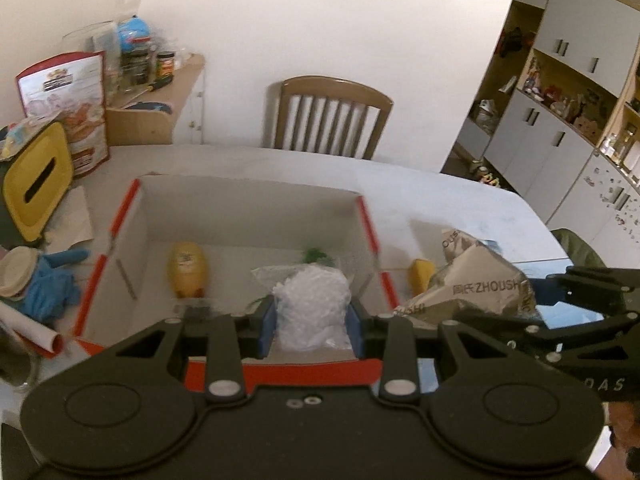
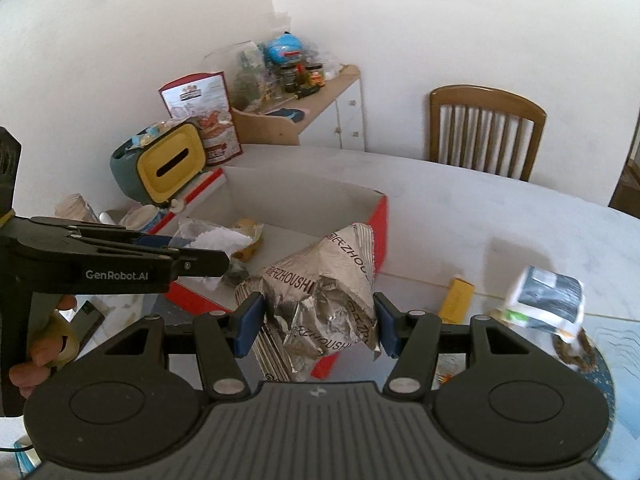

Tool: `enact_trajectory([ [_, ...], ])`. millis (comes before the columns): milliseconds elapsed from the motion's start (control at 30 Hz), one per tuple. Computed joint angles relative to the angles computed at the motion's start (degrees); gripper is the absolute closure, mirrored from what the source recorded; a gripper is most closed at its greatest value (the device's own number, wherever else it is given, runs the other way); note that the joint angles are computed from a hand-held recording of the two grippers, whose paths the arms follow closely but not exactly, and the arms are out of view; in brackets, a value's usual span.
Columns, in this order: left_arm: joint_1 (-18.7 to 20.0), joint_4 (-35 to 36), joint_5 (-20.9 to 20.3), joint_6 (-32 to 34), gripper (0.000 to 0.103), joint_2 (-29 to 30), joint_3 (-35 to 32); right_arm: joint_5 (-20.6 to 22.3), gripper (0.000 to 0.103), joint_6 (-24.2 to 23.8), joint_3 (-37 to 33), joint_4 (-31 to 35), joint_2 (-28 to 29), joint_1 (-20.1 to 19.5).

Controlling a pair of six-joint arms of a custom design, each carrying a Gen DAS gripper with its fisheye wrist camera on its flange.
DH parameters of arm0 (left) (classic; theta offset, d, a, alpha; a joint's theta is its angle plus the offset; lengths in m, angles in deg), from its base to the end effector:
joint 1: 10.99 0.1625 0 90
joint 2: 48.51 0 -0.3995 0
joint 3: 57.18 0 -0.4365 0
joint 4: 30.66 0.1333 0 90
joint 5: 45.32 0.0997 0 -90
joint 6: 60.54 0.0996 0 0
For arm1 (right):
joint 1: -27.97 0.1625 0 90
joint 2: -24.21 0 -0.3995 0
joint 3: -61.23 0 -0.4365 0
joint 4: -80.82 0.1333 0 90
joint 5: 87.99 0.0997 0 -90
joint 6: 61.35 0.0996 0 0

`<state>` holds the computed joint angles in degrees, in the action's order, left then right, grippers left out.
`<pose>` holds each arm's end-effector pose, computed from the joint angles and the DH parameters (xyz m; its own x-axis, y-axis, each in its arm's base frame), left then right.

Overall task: Organize objects
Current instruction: 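Carry the foam bag with left tool while right tool carries the foil packet into the box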

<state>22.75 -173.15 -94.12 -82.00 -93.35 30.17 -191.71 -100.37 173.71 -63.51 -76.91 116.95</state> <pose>-0.4851 -0.5632 0.0927 -0.7769 0.3232 -0.5403 0.5746 0.7148 -0.3986 0.1009 -0.4917 0.4657 -0.7606 -0.3216 0.5640 -0.5996 0.6810 -0.4203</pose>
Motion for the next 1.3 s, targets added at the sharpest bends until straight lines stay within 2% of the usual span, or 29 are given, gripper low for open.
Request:
enact_trajectory([
  [300,3.2,4.15,2.53,1.11,0.068,-0.65,-1.47,-3.23,0.045,1.26,-3.4,-2.74,7.63,3.32],
  [467,5.29,8.02,3.24,-1.15,0.068,0.38,-3.61,-5.5,0.045,0.88,-6.48,-5.4,13.02,4.64],
  [867,7.69,11.94,4.26,1.95,0.068,4.06,-7.69,-8.19,0.045,0.81,-13.54,-7.0,24.52,5.17],
  [1033,8.46,12.91,3.74,2.39,0.068,5.13,-8.98,-10.09,0.045,2.27,-16.62,-6.8,29.25,5.1],
  [1300,9.59,14.96,2.96,2.23,0.068,6.44,-10.94,-12.04,0.045,2.45,-19.96,-4.67,33.66,4.46],
])
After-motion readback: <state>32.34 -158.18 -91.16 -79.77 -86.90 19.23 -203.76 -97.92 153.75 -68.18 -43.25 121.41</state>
